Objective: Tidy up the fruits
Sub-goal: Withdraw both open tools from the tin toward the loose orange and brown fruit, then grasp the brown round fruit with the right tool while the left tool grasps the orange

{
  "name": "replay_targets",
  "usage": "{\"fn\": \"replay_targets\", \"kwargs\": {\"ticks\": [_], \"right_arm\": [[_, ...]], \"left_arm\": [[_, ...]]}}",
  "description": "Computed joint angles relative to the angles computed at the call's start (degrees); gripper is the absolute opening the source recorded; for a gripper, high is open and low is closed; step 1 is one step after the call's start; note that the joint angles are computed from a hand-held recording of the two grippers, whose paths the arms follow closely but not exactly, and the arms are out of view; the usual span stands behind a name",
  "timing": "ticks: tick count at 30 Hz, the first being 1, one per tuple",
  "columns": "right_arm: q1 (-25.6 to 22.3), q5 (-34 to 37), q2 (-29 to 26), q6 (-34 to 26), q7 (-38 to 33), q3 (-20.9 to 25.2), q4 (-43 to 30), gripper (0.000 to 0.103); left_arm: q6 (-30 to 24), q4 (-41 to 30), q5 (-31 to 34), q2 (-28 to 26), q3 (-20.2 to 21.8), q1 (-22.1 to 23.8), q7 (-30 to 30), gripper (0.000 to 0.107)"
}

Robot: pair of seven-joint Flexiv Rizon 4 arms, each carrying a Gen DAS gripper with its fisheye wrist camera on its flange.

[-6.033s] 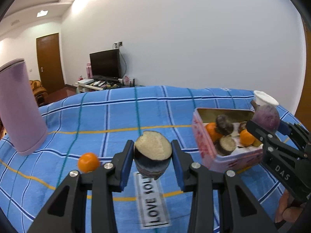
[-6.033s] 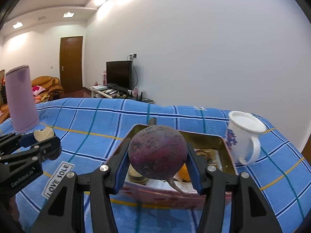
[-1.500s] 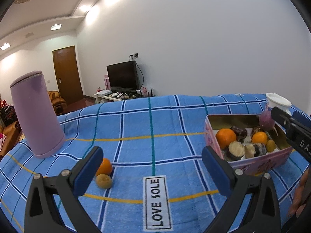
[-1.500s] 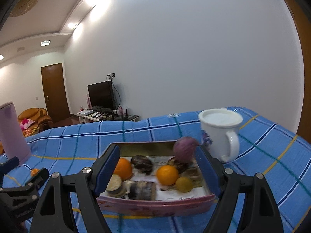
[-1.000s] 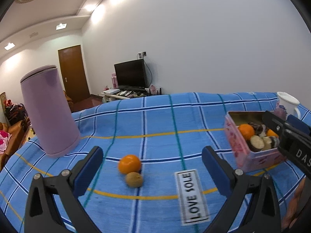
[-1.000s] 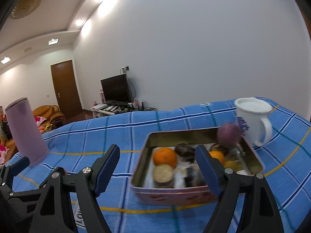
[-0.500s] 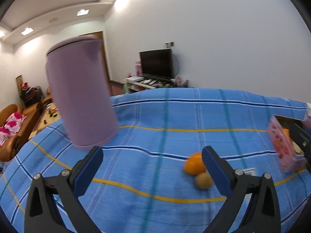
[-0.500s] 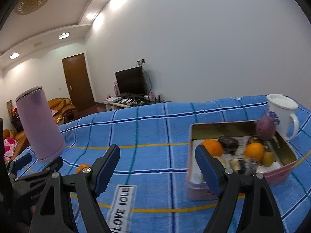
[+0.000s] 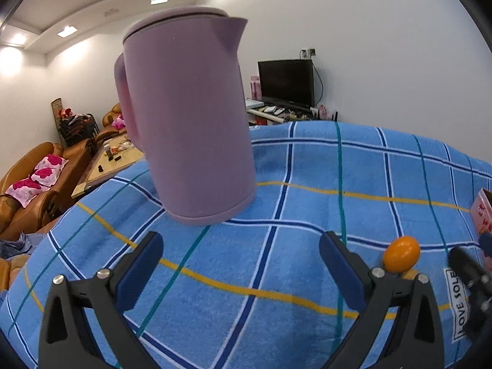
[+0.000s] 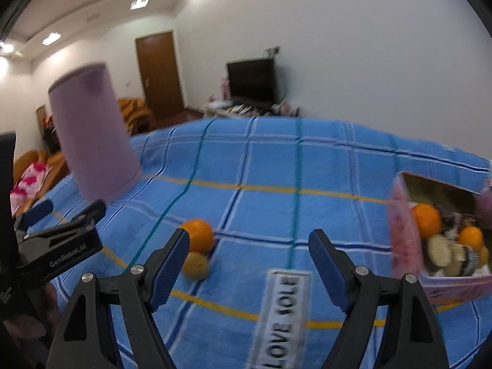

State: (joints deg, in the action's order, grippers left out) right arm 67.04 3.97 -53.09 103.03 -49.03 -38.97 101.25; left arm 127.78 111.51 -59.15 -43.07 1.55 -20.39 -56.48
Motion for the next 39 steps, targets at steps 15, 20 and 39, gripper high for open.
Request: {"fn": "replay_targets", "kwargs": {"ticks": [15,20,39], "right_arm": [[-16.87,-18.35,2.96,-14.38,-0.48,21.41,-9.22,0.048],[-18.93,-21.84,3.07,-14.32,1.58,23.42,-9.19,0.045],[-4.14,-11.14,1.72,0.72,9.52,1.44,2.21,0.029]], "left_arm": [[-1.6,-0.28,-1.75,0.13,0.44,-0.94,2.88,0.103],[-1.73,-0.55,-2.14,0.02,0.31,-1.03,3.47,0.103],[-4.51,1.27,11.33,1.11,0.66,1.62,-3.48,0.103]]}}
